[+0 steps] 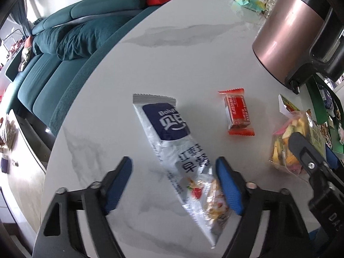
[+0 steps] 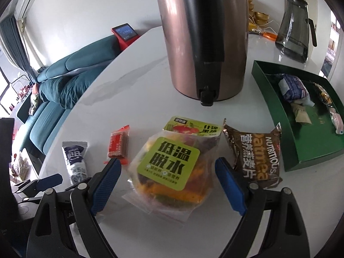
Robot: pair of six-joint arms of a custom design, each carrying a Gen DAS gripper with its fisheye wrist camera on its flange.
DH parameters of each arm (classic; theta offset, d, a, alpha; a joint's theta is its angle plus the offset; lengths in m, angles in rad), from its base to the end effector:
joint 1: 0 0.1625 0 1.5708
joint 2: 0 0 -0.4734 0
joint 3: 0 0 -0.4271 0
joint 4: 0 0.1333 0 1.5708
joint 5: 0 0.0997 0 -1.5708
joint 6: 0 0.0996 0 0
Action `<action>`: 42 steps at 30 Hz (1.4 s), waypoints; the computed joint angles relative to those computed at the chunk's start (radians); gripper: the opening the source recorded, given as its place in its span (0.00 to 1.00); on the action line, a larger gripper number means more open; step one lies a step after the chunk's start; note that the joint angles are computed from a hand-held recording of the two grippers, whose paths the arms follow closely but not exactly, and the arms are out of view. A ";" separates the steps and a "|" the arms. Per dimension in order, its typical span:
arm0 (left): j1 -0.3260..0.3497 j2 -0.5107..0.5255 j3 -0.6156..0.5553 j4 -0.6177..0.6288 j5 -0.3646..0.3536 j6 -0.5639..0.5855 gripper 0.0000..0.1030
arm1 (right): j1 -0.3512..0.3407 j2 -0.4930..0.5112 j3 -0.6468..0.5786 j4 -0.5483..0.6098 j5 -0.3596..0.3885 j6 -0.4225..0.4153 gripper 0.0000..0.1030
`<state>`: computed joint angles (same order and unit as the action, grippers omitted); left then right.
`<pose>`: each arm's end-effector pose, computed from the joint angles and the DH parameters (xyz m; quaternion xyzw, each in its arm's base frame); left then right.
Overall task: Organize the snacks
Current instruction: 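Grasp the white Baiyi bar pack with the left tool while the right tool grasps the green-labelled fruit bag, then carry the white bar pack and fruit bag over the green tray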
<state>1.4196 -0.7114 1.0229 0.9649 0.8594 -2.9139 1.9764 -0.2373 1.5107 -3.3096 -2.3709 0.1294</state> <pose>0.0919 -0.7136 0.2396 0.1245 0.9203 -0.1242 0.3495 0.3352 -0.6239 -0.1518 0.0344 -0.9000 0.3050 0.3094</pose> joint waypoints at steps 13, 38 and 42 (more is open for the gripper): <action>-0.003 -0.019 0.041 -0.056 -0.010 0.067 0.43 | -0.007 -0.003 0.017 0.000 0.028 -0.008 0.97; 0.053 -0.058 0.024 -0.054 0.189 0.195 0.25 | 0.019 -0.043 0.131 -0.021 0.067 -0.031 0.72; 0.055 -0.055 0.019 -0.046 0.194 0.206 0.25 | 0.022 -0.053 0.166 -0.045 0.088 -0.032 0.72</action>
